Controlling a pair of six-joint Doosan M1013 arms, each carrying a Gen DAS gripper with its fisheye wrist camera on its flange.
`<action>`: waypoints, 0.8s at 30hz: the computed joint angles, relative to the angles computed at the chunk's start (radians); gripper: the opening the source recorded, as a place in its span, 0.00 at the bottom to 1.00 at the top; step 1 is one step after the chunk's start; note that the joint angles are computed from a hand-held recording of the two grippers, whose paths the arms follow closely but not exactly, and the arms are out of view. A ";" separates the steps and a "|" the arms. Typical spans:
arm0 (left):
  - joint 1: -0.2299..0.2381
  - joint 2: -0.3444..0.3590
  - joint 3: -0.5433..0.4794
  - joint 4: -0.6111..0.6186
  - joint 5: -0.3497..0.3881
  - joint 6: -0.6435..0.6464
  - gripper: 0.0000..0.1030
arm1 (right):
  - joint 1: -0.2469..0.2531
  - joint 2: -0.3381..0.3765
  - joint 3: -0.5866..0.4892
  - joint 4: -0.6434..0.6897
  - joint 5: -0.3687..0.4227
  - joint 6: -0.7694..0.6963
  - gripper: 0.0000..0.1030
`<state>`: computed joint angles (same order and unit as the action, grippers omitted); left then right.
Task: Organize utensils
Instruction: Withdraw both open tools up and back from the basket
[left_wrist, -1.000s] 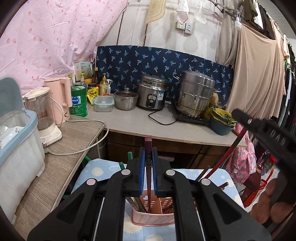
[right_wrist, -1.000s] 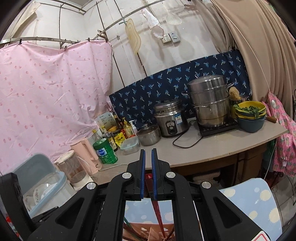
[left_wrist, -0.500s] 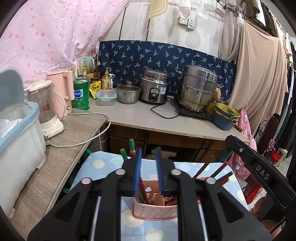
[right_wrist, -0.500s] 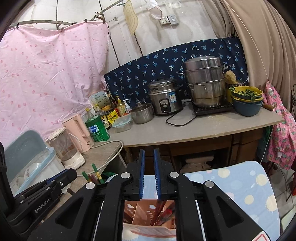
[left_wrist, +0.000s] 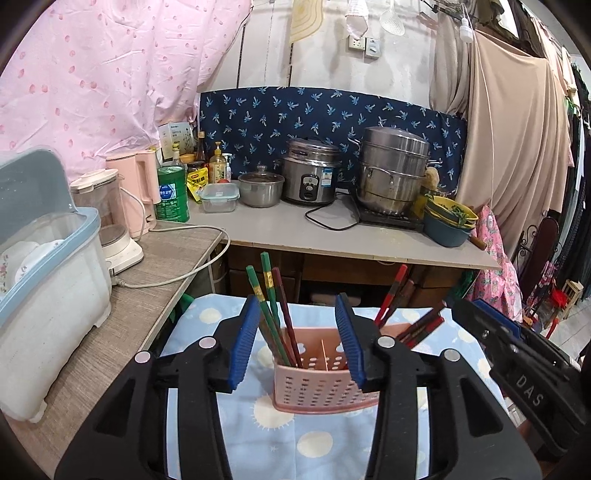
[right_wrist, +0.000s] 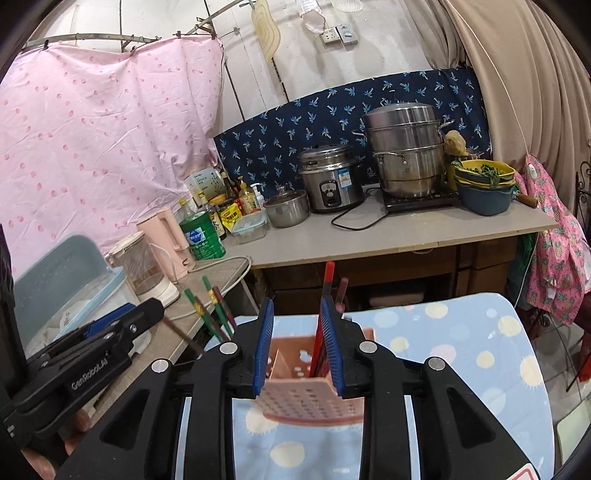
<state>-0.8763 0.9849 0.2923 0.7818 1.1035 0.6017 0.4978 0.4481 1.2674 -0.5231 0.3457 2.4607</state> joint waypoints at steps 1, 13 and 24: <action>-0.004 -0.011 0.022 0.006 -0.003 -0.009 0.40 | 0.005 -0.007 0.012 -0.021 0.005 0.017 0.26; -0.048 -0.122 0.264 0.077 -0.036 -0.111 0.52 | 0.045 -0.076 0.139 -0.050 0.008 0.075 0.27; -0.078 -0.169 0.390 0.087 -0.042 -0.176 0.59 | 0.092 -0.112 0.221 -0.232 0.056 0.229 0.32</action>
